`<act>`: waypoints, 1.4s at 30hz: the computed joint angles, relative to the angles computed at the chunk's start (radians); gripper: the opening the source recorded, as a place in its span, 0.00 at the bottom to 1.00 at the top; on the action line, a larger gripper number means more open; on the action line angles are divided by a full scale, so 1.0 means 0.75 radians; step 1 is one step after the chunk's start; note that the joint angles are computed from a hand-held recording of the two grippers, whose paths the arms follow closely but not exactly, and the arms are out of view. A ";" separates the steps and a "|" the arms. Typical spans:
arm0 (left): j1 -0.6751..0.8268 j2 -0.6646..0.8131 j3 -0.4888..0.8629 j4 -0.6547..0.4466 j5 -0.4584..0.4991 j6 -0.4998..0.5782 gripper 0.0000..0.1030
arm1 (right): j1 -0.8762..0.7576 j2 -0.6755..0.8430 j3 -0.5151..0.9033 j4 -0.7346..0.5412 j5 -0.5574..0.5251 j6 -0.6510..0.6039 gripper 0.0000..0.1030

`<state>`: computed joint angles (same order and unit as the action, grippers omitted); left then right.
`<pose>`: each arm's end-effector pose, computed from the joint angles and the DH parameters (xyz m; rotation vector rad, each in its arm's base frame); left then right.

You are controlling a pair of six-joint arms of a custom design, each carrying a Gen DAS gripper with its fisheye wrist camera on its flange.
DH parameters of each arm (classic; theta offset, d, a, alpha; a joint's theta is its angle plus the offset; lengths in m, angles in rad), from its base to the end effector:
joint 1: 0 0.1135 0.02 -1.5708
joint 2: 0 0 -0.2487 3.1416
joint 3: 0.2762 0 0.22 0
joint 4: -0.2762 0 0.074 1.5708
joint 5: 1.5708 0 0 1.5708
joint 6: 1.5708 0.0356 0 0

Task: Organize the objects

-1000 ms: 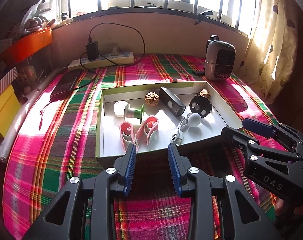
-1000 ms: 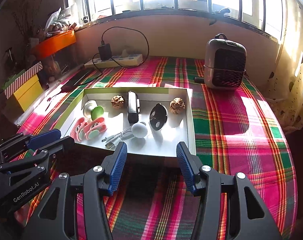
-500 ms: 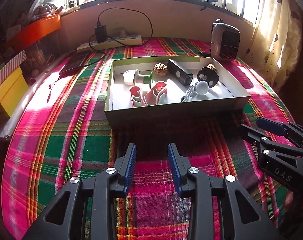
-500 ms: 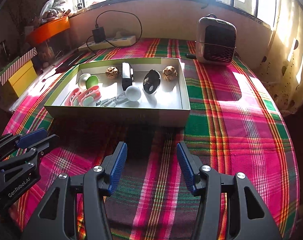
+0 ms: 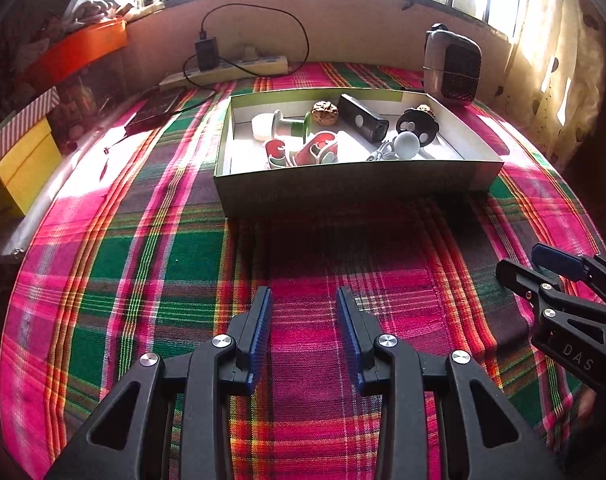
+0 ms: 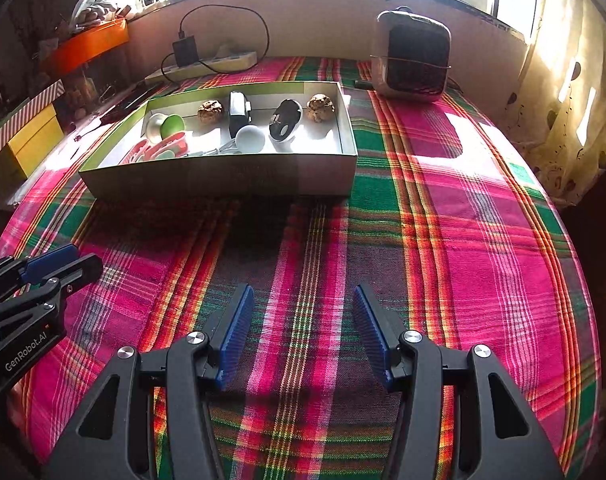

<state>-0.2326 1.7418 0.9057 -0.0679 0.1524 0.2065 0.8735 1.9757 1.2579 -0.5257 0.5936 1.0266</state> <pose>0.3065 -0.0782 0.1559 0.6017 2.3964 -0.1997 0.2401 0.2556 0.1501 0.3137 2.4565 -0.1078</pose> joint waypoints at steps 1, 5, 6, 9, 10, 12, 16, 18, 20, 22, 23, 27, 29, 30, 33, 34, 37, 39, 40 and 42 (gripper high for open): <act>-0.004 -0.006 -0.013 0.015 -0.008 0.001 0.30 | 0.005 -0.002 -0.002 -0.006 0.004 0.010 0.51; -0.002 -0.016 -0.030 0.031 -0.008 -0.034 0.31 | 0.018 -0.014 -0.017 -0.015 0.010 0.035 0.56; -0.003 -0.019 -0.035 0.035 -0.011 -0.039 0.31 | 0.018 -0.018 -0.024 -0.010 0.006 0.035 0.59; -0.018 -0.025 -0.045 0.043 -0.038 -0.044 0.31 | 0.019 -0.009 -0.009 -0.025 0.007 0.032 0.60; -0.022 -0.026 -0.047 0.045 -0.046 -0.042 0.31 | 0.021 -0.004 0.001 -0.037 0.010 0.036 0.61; -0.018 -0.028 -0.048 0.043 -0.037 -0.048 0.31 | 0.022 -0.007 -0.004 -0.040 0.010 0.051 0.63; -0.007 -0.028 -0.049 0.041 -0.017 -0.050 0.31 | 0.036 -0.005 0.002 -0.066 0.019 0.073 0.64; -0.008 -0.027 -0.049 0.042 -0.020 -0.047 0.32 | 0.035 -0.007 -0.001 -0.065 0.018 0.075 0.65; -0.012 -0.028 -0.052 0.045 -0.031 -0.044 0.32 | 0.031 -0.004 0.001 -0.066 0.017 0.078 0.67; -0.013 -0.029 -0.053 0.046 -0.030 -0.045 0.32 | 0.030 -0.005 0.000 -0.066 0.016 0.081 0.67; -0.013 -0.029 -0.053 0.045 -0.030 -0.045 0.32 | 0.030 -0.005 0.000 -0.066 0.016 0.081 0.67; -0.017 -0.031 -0.054 0.046 -0.036 -0.046 0.32 | 0.029 -0.006 0.000 -0.066 0.015 0.081 0.68; -0.015 -0.030 -0.054 0.047 -0.035 -0.044 0.32 | 0.028 -0.009 -0.004 -0.063 0.014 0.081 0.69; -0.015 -0.030 -0.054 0.047 -0.035 -0.044 0.32 | 0.027 -0.009 -0.006 -0.061 0.014 0.080 0.69; -0.017 -0.030 -0.054 0.047 -0.036 -0.045 0.32 | 0.027 -0.009 -0.006 -0.061 0.014 0.079 0.69; -0.017 -0.030 -0.054 0.047 -0.036 -0.045 0.32 | 0.027 -0.009 -0.006 -0.061 0.014 0.079 0.69; -0.018 -0.030 -0.054 0.047 -0.037 -0.046 0.32 | 0.027 -0.009 -0.006 -0.061 0.014 0.079 0.69; -0.018 -0.030 -0.054 0.047 -0.037 -0.046 0.32 | 0.027 -0.009 -0.007 -0.059 0.014 0.079 0.69; -0.017 -0.029 -0.053 0.047 -0.035 -0.045 0.32 | 0.027 -0.009 -0.007 -0.059 0.014 0.079 0.69; -0.017 -0.029 -0.053 0.047 -0.035 -0.045 0.32 | 0.027 -0.010 -0.007 -0.060 0.014 0.079 0.69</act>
<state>-0.2450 1.7197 0.8657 -0.0329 0.1262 0.1724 0.8936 1.9685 1.2526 -0.5706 0.6039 1.0858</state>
